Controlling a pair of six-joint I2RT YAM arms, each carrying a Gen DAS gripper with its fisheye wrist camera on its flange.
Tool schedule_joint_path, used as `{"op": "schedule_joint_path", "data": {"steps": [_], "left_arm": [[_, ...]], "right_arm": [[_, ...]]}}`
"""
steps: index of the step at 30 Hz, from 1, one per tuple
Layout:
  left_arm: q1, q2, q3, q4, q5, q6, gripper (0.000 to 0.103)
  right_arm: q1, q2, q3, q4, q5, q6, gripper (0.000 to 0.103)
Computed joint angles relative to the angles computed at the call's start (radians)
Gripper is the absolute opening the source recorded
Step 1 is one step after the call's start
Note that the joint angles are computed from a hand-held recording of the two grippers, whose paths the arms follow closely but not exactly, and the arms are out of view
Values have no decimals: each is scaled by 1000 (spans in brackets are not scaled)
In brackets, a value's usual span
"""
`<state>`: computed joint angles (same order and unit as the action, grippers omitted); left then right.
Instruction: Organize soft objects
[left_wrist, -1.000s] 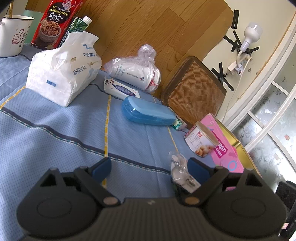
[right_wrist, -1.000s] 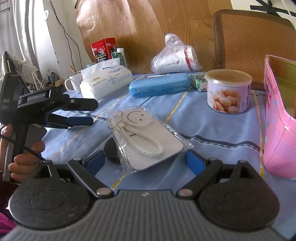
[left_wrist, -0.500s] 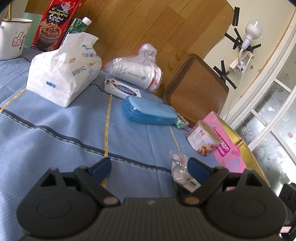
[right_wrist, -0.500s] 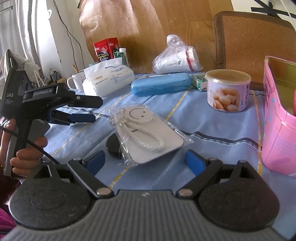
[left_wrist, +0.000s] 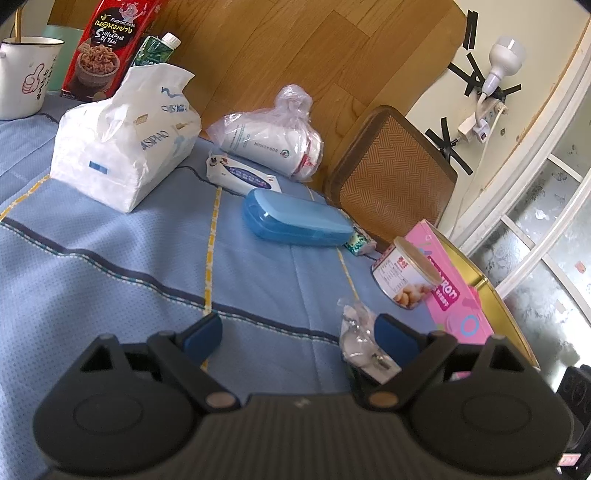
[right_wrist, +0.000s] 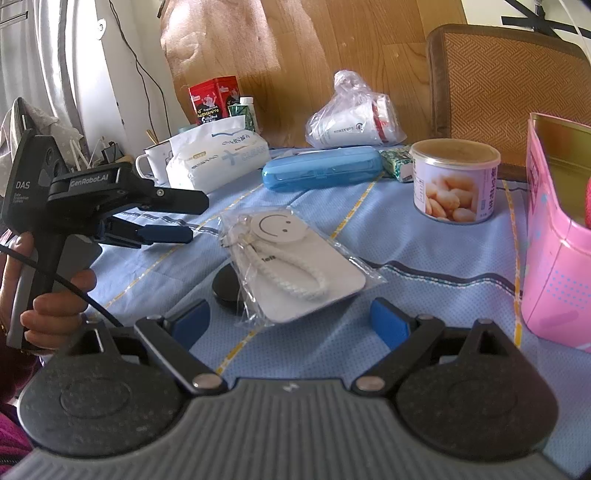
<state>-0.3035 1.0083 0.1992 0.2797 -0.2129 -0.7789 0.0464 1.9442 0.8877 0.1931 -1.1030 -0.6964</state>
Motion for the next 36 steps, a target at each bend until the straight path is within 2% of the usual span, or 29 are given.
{"op": "schedule_joint_path", "data": {"steps": [36], "left_arm": [[-9, -7, -1, -4, -4, -7, 93]], "right_arm": [[4, -18, -39, 42, 19, -16, 96]]}}
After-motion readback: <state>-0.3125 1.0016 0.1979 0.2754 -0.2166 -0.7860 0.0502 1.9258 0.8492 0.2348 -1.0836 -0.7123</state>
